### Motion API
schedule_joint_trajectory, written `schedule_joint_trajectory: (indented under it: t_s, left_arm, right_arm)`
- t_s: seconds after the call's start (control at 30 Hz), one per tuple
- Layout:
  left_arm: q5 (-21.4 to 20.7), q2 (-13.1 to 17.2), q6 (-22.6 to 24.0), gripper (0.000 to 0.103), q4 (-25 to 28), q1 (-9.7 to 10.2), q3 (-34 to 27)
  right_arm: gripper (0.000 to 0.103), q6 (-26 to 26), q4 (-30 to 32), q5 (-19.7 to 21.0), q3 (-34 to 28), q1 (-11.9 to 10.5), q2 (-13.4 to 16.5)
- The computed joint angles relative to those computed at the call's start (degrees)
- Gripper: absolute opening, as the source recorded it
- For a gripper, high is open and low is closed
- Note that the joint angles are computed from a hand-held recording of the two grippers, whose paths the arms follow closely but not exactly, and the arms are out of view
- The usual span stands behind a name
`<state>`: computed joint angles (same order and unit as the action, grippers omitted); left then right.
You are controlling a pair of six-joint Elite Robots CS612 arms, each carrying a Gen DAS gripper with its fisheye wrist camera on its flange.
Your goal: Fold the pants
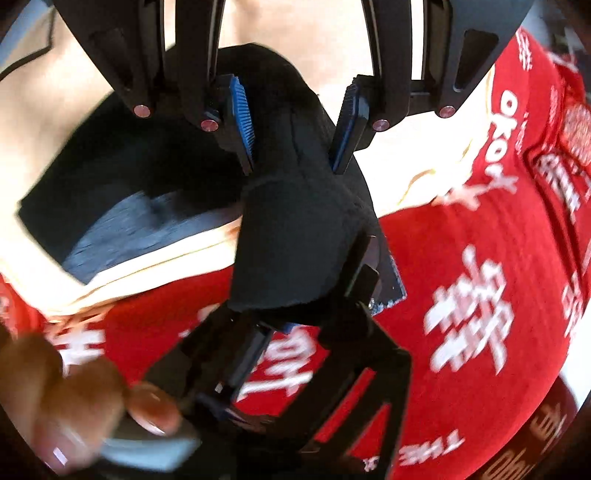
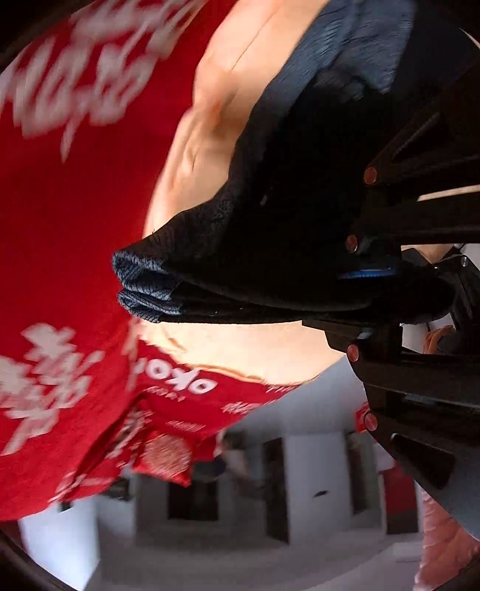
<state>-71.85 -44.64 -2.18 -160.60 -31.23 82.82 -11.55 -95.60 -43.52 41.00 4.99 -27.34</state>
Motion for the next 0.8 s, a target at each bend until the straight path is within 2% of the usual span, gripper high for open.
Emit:
schedule_joint_trajectory:
  t_s: [0.1, 0.2, 0.33, 0.57, 0.6, 0.73, 0.8]
  left_arm:
    - [-3.1, -0.1, 1.2, 0.041, 0.9, -1.24, -1.3]
    - [-6.0, 0.3, 3.1, 0.041, 2.0, -2.84, -2.8]
    - [-7.8, 1.4, 6.1, 0.041, 4.1, -5.34, -4.6]
    - [-7.3, 4.9, 9.7, 0.041, 9.7, -8.64, -8.5]
    - [-7.5, 5.3, 10.0, 0.041, 10.3, -8.20, -8.9]
    - [-6.9, 7.1, 9.9, 0.041, 14.3, -8.61, -11.3]
    - [-6.1, 7.6, 9.9, 0.047, 16.0, -8.72, -12.1]
  right_arm:
    - [0.018, 4.1, -9.6, 2.1, 11.3, -2.9, -5.4]
    - [0.018, 8.6, -17.5, 3.9, 20.3, -6.0, -9.4]
    - [0.018, 12.5, -23.7, 4.3, 28.3, -9.4, -12.6]
    - [0.017, 17.8, -30.3, 3.5, 34.8, -13.0, -12.9]
    - [0.017, 19.1, -31.8, 3.4, 35.4, -12.6, -12.9]
    - [0.017, 19.4, -32.4, 1.2, 35.8, -13.2, -11.6]
    - [0.017, 20.4, -32.9, 0.5, 36.1, -13.2, -11.2]
